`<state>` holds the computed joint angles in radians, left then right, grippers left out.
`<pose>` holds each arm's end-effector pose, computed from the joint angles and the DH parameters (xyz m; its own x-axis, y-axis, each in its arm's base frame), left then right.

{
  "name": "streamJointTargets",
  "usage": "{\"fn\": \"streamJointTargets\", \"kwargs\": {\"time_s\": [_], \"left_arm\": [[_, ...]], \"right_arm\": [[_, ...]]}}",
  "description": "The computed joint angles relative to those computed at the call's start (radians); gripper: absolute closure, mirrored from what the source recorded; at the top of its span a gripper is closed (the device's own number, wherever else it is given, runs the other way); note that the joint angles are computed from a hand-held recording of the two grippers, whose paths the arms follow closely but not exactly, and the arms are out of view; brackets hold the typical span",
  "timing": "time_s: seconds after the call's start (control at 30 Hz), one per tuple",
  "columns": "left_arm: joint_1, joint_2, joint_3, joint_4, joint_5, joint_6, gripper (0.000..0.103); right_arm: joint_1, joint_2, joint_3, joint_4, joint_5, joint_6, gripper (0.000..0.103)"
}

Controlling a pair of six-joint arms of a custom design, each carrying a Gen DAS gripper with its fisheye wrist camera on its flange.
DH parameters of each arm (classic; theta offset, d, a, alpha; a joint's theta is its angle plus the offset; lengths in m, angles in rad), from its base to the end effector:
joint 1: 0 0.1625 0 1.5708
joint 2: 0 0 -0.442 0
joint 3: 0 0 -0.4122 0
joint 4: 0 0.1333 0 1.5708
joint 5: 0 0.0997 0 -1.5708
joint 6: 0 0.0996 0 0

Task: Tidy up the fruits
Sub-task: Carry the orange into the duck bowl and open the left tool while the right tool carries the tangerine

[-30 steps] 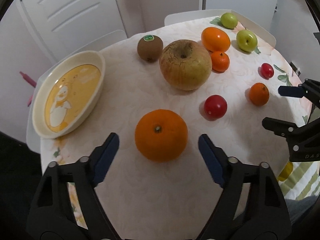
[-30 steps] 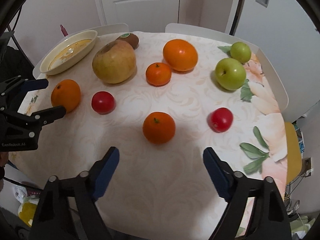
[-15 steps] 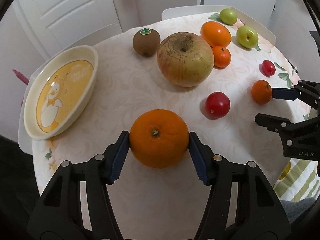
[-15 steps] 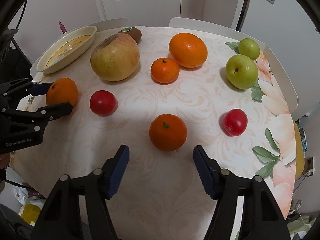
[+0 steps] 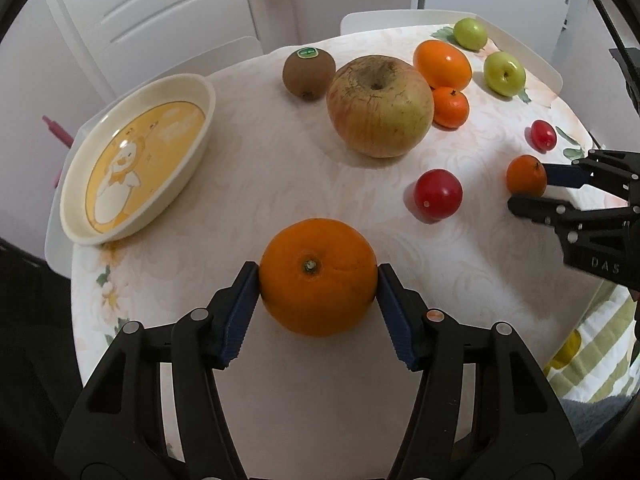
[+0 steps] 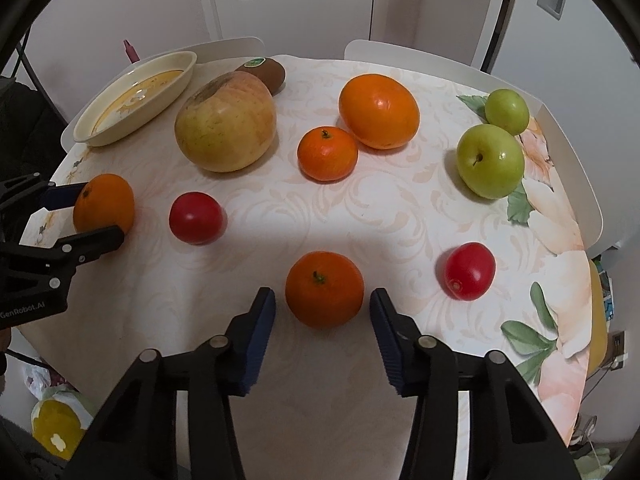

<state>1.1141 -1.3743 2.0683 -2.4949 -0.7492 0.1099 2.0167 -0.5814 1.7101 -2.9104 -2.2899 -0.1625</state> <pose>-0.0423 -0.5538 0.2890 -0.6337 0.2454 -0.7336 0.5019 0.8521 -0.1485 0.3452 -0.5653 -0.0197 -0.6603 -0.3402 0.6695 -0.5356 0.8382 -0.1024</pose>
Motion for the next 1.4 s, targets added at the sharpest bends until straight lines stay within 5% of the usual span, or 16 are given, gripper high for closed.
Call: {"fn": "streamJointTargets", "kwargs": {"time_s": [0.03,0.73,1.03,1.4], "left_arm": [[-0.002,-0.002,0.003,0.001,0.004,-0.008,0.04],[-0.169,-0.092,0.007,0.095,0.212,-0.366,0.04],[-0.124,-0.088,-0.07,0.005,0.227,-0.237,0.04],[0.052,-0.005,-0.254,-0.083,0.146,0.052,0.04]], "right_arm": [[-0.001,-0.002,0.001,0.0,0.005,-0.006,0.069],[0.033,-0.085,-0.052,0.05,0.158,-0.248,0.07],[0.071,-0.014,-0.229,0.138,0.223,-0.272,0.07],[0.107,0.211,-0.563,0.268,0.236,-0.19,0.07]]}}
